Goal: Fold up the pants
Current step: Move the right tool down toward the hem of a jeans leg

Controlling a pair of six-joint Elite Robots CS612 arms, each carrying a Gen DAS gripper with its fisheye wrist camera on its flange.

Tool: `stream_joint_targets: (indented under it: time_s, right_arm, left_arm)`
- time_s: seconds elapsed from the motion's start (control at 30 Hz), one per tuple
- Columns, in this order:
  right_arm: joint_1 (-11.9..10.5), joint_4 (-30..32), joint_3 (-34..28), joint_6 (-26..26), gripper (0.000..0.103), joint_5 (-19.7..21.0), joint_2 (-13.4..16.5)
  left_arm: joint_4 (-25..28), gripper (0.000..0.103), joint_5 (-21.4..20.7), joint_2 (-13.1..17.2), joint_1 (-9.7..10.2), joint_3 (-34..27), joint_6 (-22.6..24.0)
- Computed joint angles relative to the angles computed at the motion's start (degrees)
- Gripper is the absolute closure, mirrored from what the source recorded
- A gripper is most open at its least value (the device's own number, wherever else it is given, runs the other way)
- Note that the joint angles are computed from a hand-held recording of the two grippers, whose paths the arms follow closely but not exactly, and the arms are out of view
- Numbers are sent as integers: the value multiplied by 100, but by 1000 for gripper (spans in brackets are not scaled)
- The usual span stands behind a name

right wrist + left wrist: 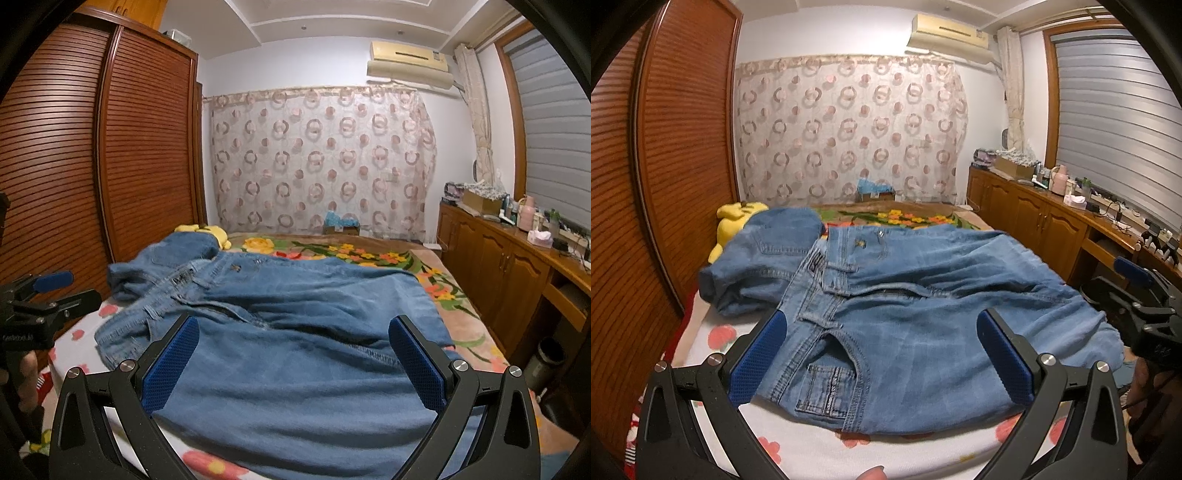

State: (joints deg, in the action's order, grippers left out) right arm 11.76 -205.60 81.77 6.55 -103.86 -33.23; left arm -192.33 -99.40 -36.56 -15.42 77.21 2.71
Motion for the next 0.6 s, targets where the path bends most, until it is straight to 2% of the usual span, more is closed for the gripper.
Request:
stream_joint_targets:
  time_s: [0.23, 0.6]
  right_arm:
    - [-73, 345, 43, 41, 1, 14, -27]
    - [-163, 1011, 113, 46, 3, 78, -188]
  left_arm:
    - [540, 0, -124, 170, 101, -243, -25]
    - [817, 0, -122, 343, 258, -459, 110]
